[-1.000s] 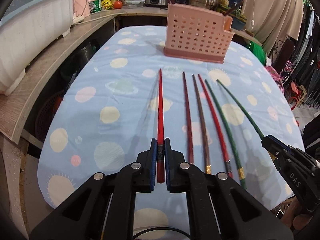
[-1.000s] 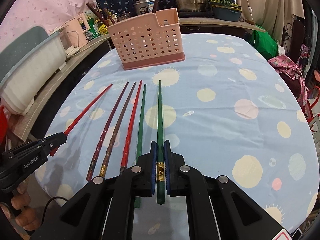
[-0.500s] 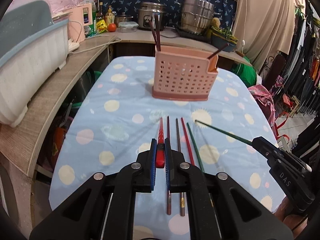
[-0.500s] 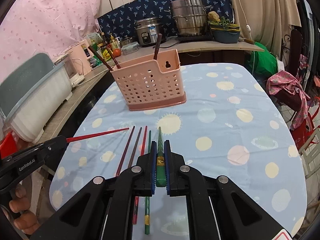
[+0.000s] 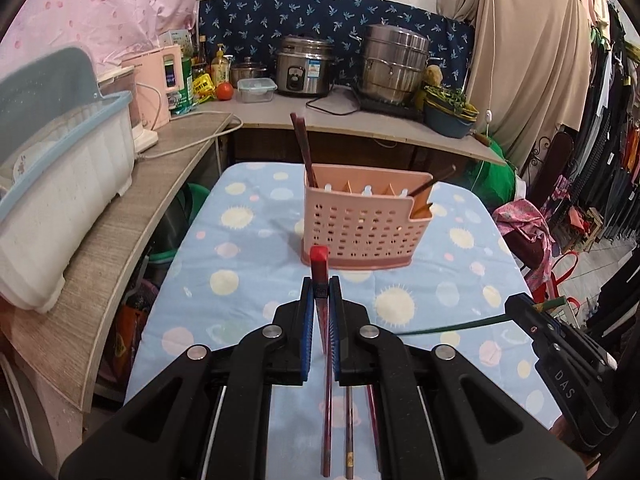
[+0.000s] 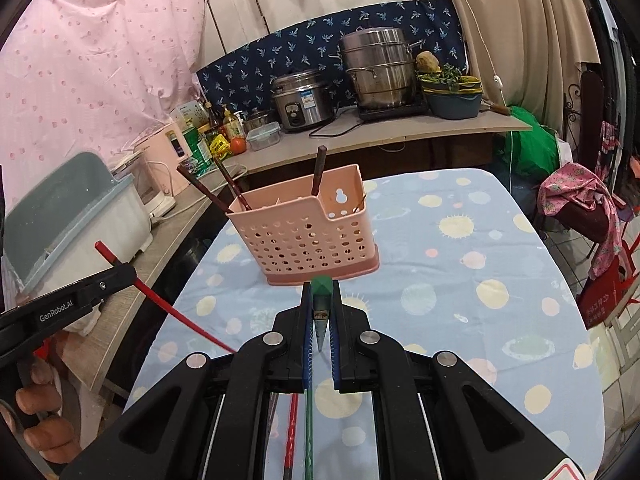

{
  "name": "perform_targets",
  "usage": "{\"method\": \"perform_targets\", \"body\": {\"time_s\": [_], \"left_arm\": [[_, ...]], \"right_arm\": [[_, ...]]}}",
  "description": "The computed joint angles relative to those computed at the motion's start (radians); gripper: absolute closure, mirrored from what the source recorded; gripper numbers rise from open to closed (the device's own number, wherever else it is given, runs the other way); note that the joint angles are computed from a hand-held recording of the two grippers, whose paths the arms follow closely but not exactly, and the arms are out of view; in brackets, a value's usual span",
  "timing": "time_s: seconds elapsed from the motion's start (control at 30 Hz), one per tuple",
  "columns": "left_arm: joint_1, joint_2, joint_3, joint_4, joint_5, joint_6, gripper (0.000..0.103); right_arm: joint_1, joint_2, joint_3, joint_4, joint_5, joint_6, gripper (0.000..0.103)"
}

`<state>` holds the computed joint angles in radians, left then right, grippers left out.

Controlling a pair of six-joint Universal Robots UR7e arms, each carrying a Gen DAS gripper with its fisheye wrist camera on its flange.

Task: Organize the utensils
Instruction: 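Lift both chopsticks and carry them over the pink holder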

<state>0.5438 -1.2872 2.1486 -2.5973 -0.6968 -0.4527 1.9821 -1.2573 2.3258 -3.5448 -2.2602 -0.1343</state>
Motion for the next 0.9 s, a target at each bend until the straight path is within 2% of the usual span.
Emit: {"method": "perform_targets", "body": {"time_s": [0.37,0.53,0.67,0.9], "left_arm": [[-0.001,0.068,-0.124,-0.116,0.038,0.13,0.096],[-0.005,0.105,-0.19,-0.218,0.06,0.221,0.096],[-0.004,0.141,-0.236,-0.295,0.08,0.286,0.096],[0.025,0.22,-0.305,-0.453,0.093,0.408,0.096]], "right_arm": [[0.006,-0.013,-0.105,-0.013,0.056,-0.032,0.096],[0.01,-0.015,-0.166,-0.032,0.101,-0.047,0.096],[0.017,0.021,-0.228,-0.069,0.1,-0.088,0.096],[-0.015,0.062,-0.295,-0.064,0.117,-0.09,0.096]]}}
